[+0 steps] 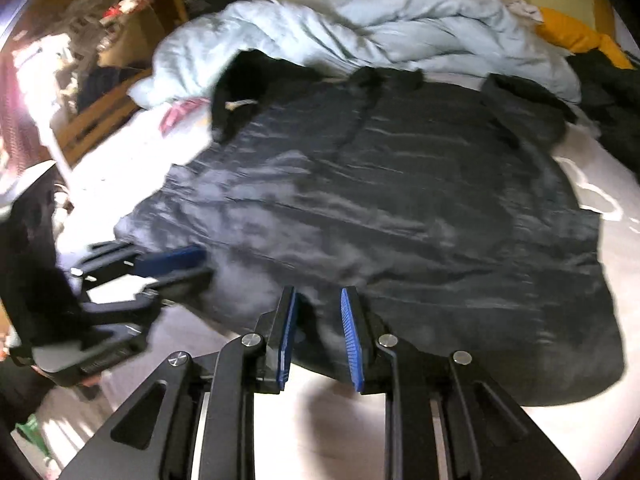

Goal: Fold large clothes

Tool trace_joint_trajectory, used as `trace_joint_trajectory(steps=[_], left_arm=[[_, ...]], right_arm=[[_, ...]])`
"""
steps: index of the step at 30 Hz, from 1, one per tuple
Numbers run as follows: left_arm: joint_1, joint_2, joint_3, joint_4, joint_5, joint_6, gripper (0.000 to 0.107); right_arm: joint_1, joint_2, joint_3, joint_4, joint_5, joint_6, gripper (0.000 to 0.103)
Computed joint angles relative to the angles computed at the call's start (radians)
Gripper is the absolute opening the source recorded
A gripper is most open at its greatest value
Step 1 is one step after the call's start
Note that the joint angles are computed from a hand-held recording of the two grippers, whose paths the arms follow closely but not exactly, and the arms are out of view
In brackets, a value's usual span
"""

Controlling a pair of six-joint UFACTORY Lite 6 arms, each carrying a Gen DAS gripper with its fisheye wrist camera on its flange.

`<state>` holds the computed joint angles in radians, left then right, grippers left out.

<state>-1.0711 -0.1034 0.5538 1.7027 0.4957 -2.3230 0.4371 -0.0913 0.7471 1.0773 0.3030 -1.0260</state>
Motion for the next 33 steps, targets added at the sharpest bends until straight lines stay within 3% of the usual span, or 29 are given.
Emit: trace_joint_trajectory(steps=[2,4,6,8,10,12,14,15,17,19,20,22,24,26,28,30,33], left_arm=[[-0.014,-0.051,-0.034,0.041,0.000,-0.053,0.021],[-0.007,-0.051,-0.023,-0.026,-0.002,0.026,0.022],[0.003,0.073,0.064,-0.227,0.023,0.226,0.024],[0.039,0.163,0.108,-0.347,0.007,0.327,0.024],[0.061,0.133,0.077,-0.372,0.002,0.351,0.024],[0.073,0.102,0.071,-0.473,0.076,0.461,0.024],[0.128,0.044,0.017,-0.519,0.131,0.482,0.024],[0.203,-0.011,-0.025,-0.549,0.102,0.514,0.024],[0.372,-0.138,-0.103,-0.627,-0.014,0.611,0.006],[0.520,-0.258,-0.171,-0.789,-0.132,0.801,0.004],[0.557,-0.286,-0.185,-0.830,-0.135,0.845,0.004],[0.579,-0.288,-0.190,-0.789,-0.031,0.807,0.004],[0.615,-0.318,-0.204,-0.829,-0.021,0.853,0.004],[0.624,-0.359,-0.228,-0.867,-0.014,0.879,0.004],[0.571,-0.358,-0.223,-0.833,0.054,0.827,0.004],[0.522,-0.374,-0.219,-0.798,0.124,0.787,0.004],[0.439,-0.588,-0.248,-0.752,0.210,0.759,0.004]], right_arm=[[0.009,-0.013,-0.007,0.102,0.031,-0.084,0.024],[0.036,0.012,0.028,0.037,0.033,-0.003,0.024],[0.087,0.074,0.052,-0.163,-0.057,0.198,0.024],[0.095,0.164,0.087,-0.372,-0.073,0.407,0.024],[0.100,0.214,0.118,-0.579,-0.081,0.610,0.020],[0.093,0.235,0.129,-0.789,-0.120,0.766,0.015],[0.049,0.231,0.128,-0.879,-0.118,0.852,0.012],[0.019,0.225,0.130,-0.861,-0.100,0.848,0.012],[-0.039,0.203,0.122,-0.798,-0.072,0.798,0.009],[-0.093,0.175,0.100,-0.849,-0.070,0.836,0.008],[-0.120,0.166,0.099,-0.826,-0.063,0.805,0.008],[-0.198,0.133,0.080,-0.657,-0.032,0.636,0.007],[-0.285,0.095,0.049,-0.512,0.000,0.468,0.004],[-0.338,0.079,0.032,-0.527,-0.002,0.467,0.003],[-0.371,0.041,-0.001,-0.627,-0.042,0.539,0.003],[-0.448,0.037,0.005,-0.562,-0.020,0.445,0.004],[-0.540,0.060,0.038,-0.441,0.016,0.321,0.004]])
